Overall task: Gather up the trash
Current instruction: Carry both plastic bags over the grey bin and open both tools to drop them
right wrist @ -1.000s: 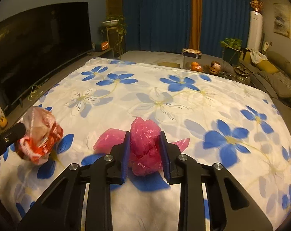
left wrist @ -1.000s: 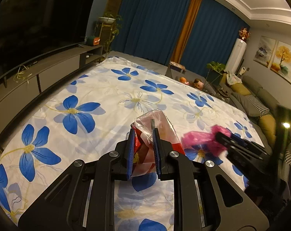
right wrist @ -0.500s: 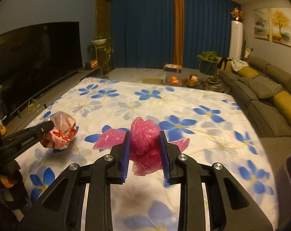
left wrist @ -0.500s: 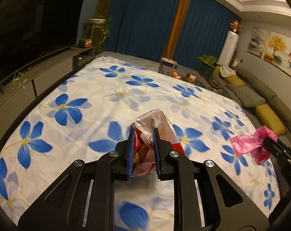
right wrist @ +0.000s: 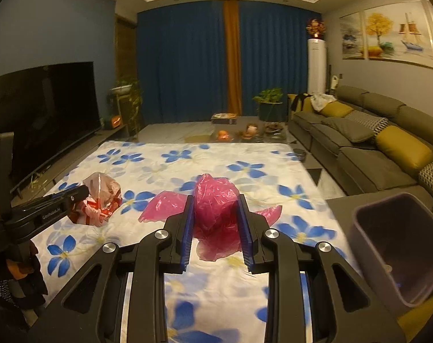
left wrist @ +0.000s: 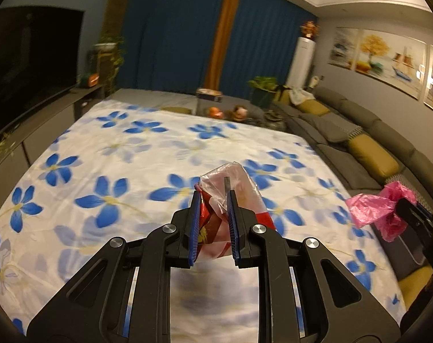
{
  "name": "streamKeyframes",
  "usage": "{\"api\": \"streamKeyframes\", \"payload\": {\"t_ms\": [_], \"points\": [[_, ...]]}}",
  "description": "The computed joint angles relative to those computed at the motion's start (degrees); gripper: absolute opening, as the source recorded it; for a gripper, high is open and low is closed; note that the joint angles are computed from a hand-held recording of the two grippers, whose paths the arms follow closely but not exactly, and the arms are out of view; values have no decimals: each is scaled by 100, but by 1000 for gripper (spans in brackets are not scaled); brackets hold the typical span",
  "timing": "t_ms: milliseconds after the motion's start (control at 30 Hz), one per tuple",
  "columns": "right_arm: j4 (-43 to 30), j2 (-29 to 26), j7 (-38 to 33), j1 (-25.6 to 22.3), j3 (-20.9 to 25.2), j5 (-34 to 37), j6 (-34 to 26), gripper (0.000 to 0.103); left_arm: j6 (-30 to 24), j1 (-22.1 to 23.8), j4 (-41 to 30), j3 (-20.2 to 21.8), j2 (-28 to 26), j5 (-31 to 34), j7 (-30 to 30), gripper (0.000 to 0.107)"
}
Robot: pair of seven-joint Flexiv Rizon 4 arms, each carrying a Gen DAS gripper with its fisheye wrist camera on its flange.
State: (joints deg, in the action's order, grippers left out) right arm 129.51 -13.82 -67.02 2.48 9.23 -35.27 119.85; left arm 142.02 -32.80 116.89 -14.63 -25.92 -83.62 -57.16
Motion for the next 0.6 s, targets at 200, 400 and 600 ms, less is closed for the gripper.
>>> {"api": "streamKeyframes", "payload": {"t_ms": [200,400,600], "points": [[193,109,17,-295,-168,30,223,29,84,-176,-814,-251,-369,-64,753,17],[215,96,99,-585,-331,-33,399,29,66,-284,-1731,-521,-803,-108,1519,17],[168,4,109,-819,-488,75,561,29,74,-379,-2845,-852,-1326,-173,2509,17]]}}
